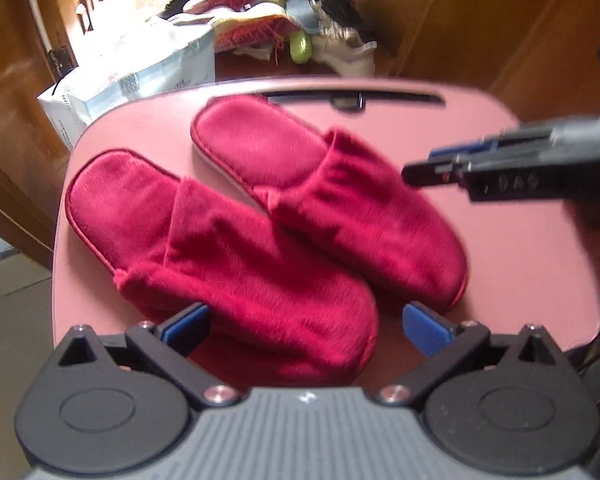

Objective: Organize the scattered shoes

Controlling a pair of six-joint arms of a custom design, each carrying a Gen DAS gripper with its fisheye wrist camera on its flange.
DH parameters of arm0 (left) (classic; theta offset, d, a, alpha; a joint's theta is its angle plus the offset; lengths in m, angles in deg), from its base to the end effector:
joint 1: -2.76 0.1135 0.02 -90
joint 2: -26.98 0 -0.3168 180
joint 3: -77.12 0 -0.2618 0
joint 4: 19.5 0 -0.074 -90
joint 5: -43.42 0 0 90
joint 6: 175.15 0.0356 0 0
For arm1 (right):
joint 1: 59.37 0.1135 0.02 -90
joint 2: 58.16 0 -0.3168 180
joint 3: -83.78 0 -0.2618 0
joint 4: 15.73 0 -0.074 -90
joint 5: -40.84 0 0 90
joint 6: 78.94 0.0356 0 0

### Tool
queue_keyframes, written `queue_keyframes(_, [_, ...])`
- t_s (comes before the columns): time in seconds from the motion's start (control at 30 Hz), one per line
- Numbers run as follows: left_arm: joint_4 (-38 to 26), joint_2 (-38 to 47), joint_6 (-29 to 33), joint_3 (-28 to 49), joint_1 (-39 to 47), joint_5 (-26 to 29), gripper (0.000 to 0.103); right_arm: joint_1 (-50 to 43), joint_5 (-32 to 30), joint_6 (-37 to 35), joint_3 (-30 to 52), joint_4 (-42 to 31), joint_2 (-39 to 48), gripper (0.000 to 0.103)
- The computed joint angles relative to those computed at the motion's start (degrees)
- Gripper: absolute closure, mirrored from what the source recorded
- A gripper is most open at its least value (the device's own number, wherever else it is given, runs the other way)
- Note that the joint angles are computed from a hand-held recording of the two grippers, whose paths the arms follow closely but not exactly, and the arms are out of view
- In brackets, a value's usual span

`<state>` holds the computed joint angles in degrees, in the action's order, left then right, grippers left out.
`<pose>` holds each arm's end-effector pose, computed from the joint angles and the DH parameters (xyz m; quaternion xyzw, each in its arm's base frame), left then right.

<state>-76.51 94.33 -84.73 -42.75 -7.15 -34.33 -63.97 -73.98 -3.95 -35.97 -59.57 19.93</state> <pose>0.2007 -0.0427 0.2750 0.1110 0.9632 -0.1220 0.2124 0.2546 -0.0055 0.2497 -0.1383 0.9383 0.1646 0.2709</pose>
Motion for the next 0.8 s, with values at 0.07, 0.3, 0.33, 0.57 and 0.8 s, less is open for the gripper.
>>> queue_keyframes(0.07, [2.57,0.22,-3.25,0.48,2.57,0.11,0.0,0.12,-0.06,0.54,0.58,-0.25,0.61,0.068])
queue_keyframes(0.3, [11.88,7.9,-14.34,-0.81,4.05,-9.5,0.0,3.33,2.76,-0.64,-0.36,0.8,2.1,0.068])
queue_keyframes(0.33, [12.47,8.53,-14.67,-0.88,4.26,-9.37,0.0,3.62,2.83,-0.66,-0.51,0.96,2.34,0.068])
queue_keyframes(0.57, [15.32,13.74,-15.9,-1.58,1.88,-11.74,0.0,5.83,4.97,-1.16,-3.62,5.99,2.66,0.074])
queue_keyframes(0.8, [15.1,14.48,-9.85,-1.87,-5.27,-15.49,0.0,5.9,10.12,1.49,-3.86,7.29,1.91,0.084])
